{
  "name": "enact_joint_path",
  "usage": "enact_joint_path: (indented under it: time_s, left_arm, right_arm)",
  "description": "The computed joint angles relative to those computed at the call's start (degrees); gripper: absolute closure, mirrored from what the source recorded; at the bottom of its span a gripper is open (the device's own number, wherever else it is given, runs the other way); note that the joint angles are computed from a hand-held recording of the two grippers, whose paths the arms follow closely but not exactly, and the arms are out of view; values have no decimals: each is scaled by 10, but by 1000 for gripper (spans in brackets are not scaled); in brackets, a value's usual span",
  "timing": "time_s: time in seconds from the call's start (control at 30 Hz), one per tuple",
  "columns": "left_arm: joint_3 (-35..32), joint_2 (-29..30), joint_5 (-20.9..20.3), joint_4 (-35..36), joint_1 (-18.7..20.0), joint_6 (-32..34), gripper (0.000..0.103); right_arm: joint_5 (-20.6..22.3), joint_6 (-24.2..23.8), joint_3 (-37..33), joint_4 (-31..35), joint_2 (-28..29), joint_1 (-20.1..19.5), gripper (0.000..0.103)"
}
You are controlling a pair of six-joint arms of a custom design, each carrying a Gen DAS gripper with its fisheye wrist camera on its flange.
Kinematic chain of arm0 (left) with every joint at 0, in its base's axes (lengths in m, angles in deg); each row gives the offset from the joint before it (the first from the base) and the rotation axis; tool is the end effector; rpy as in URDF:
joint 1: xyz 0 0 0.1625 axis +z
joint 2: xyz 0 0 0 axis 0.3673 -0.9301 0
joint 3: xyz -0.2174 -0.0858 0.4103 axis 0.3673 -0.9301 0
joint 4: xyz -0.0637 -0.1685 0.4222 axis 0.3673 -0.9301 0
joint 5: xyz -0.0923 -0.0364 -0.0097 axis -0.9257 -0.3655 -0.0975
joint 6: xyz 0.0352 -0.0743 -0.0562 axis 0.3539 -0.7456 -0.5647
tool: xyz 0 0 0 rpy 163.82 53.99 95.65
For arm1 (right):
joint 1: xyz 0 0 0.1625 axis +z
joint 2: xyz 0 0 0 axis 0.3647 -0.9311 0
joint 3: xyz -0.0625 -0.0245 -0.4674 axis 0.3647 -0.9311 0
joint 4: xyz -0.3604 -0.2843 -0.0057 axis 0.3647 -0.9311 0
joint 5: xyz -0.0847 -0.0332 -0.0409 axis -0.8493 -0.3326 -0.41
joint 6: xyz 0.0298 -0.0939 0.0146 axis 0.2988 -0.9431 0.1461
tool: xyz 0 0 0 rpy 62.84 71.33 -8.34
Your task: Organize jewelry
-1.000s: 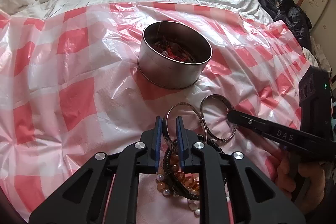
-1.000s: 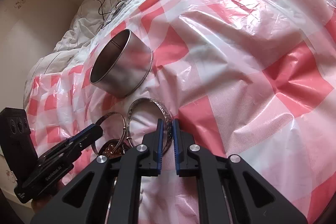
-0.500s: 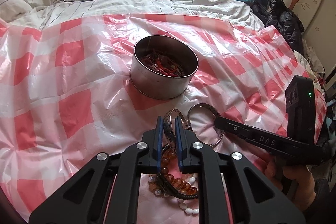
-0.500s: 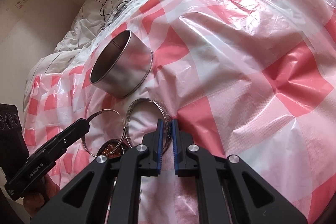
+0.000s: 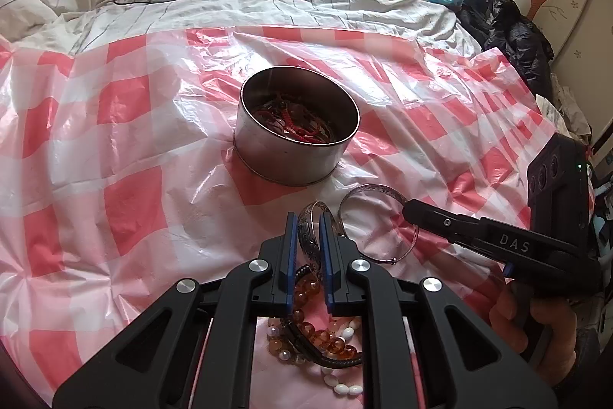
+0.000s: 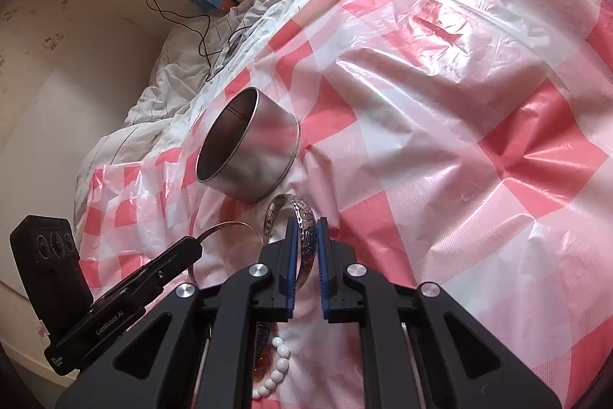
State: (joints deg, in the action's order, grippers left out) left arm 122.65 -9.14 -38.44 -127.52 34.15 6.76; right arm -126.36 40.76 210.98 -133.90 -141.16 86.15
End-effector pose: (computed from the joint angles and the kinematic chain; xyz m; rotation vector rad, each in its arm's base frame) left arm -0.2136 -0.6012 0.2456 1.0846 2.6528 -0.2917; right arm 0.2406 -0.4697 0.1503 -0.6131 -2.7118 1.1938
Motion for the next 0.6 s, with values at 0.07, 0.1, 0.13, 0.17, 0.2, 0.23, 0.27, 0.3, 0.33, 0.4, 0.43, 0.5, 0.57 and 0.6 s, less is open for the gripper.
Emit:
enact_joint_path:
  time_s: [0.07,0.1,0.13,0.17,0.2,0.23,0.27,0.3,0.33,0.4,0.43,0.5,0.57,0.6]
  left_arm:
    - [0,0,0,0,0,0,93]
    - [0,0,0,0,0,-1,92]
    - [0,0,-1,0,0,0,93]
    - [-1,0,-1,0,-1,0,93]
    - [0,0,0,0,0,0,92]
    - [0,0,-1,0,0,0,93]
    - [0,0,-1,0,0,0,93]
    - [0,0,-1,0,0,0,93]
    - [0,-1,-1,0,0,1,92]
    - [0,-1,-1,0,0,1,93]
    - [0,-1,-1,0,0,1,93]
    - [0,-1,-1,0,0,1,93]
    - [0,-1,-1,0,0,1,92]
    - [0,-1,-1,0,0,1,93]
  right_arm:
    - [0,1,0,1,-1,0,93]
    - [1,1,1,1,-1,0,93]
    - [1,1,1,-1,-2,0,93]
    - [1,1,1,-3,-2,1,93]
    - [0,0,2,-7,-1,1,93]
    - [1,-1,4,-11,-2,1,93]
    - [2,-2,5,-14,-2,1,93]
    - [2,-3,5,-16,-3,1,93]
    - [2,-2,6,-17,-3,1,93]
    - [3,-1,5,-18,-2,1,93]
    - [3,-1,5,-18,-2,1,93]
    - [3,-2,5,-18,-2,1,93]
    - [3,-1,6,-19,-2,1,93]
    - [3,-1,6,-19,-2,1,93]
